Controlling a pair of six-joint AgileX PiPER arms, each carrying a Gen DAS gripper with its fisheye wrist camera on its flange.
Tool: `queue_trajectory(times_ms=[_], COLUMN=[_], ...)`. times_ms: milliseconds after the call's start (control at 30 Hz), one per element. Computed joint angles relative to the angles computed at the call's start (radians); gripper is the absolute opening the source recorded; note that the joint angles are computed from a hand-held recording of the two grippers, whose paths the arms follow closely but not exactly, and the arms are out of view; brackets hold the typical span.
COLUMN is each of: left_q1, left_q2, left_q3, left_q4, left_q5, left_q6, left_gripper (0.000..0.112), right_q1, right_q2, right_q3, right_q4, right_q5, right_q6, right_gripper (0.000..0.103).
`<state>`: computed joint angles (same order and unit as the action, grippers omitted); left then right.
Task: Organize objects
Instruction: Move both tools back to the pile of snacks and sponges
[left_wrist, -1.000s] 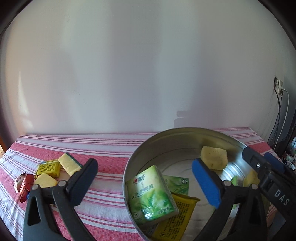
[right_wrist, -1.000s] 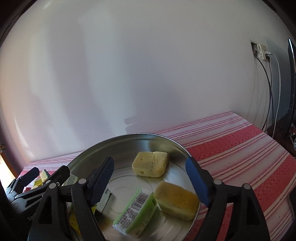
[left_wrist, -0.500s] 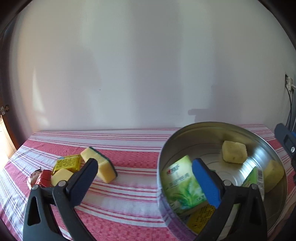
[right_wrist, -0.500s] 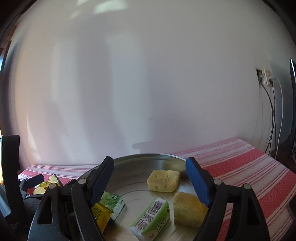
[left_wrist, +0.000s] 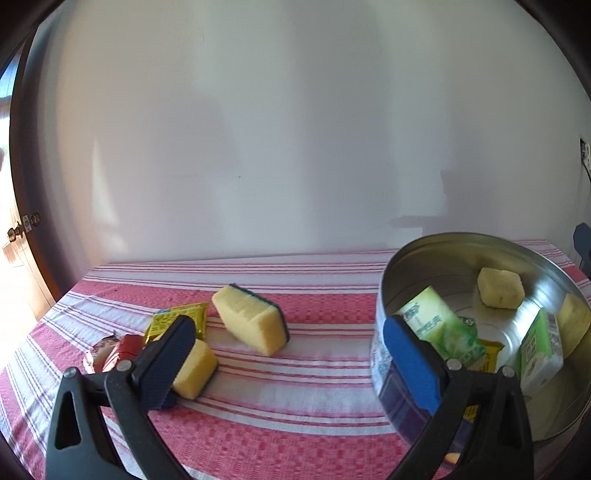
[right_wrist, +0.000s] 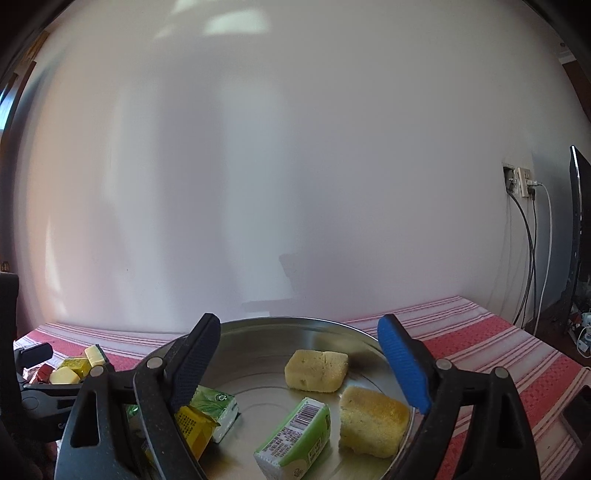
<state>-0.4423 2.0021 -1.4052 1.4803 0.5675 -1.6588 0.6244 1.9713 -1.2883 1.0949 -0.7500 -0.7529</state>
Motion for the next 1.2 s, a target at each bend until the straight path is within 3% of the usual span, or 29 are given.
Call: queue_trajectory(times_ms=[333,633,1200], left_q1=[0.041,0.138,0.383], left_q2=[-0.046,-0.1,-0.131], left_q3=[0.085,0.173,0.211], left_q4=[0.057,0.134,0.038], left_q5=[-0.03,-0.089,-0.243], left_q6=[-0.05,-0.122,-0.014], left_gripper=[0.102,0.102,0.102], right_q1=[0.065,0.141,0.23], right_q2=[0.011,0.069,0.268], right_q3=[-0.03,-0.133,-0.501], right_q4=[0.129,0.223,0.493], right_q5=[-0.03,0.011,0.132], right_q6=[-0.07,-0.168,-0.545], right_gripper=[0.089,0.089,0.089])
